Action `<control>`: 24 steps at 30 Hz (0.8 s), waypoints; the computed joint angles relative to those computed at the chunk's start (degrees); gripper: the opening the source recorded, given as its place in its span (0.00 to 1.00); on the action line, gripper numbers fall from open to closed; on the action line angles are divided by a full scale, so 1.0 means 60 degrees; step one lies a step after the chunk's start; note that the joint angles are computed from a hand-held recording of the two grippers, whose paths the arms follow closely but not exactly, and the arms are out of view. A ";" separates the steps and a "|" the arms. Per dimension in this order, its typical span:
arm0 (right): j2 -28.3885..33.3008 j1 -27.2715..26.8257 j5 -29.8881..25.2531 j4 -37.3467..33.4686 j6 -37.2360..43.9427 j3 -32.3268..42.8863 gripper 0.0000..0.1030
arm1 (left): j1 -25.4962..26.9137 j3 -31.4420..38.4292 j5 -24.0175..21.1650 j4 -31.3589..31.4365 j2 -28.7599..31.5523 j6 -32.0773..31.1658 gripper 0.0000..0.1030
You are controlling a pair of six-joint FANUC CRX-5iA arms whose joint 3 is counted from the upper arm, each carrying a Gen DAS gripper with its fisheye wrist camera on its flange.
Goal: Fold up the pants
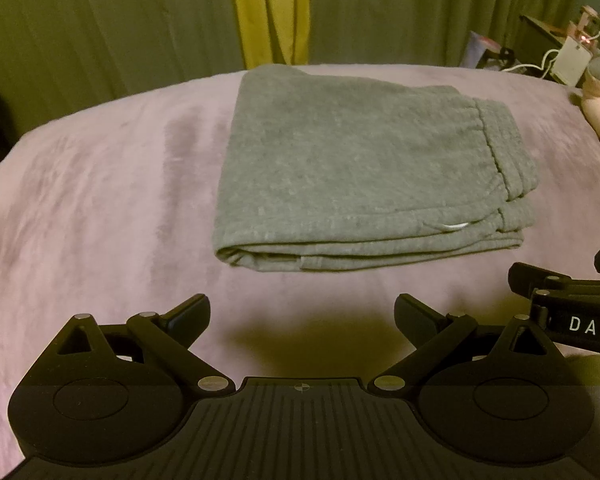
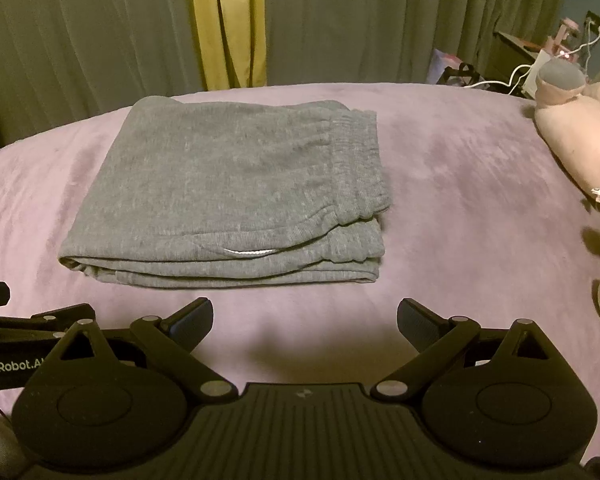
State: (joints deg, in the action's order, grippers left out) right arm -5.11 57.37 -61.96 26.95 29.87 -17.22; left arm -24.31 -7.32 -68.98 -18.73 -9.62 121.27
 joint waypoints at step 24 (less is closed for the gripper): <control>-0.0087 0.0095 -0.0009 0.0140 -0.0121 -0.0037 0.96 | -0.0022 0.0020 -0.0001 0.0025 -0.0065 -0.0078 0.98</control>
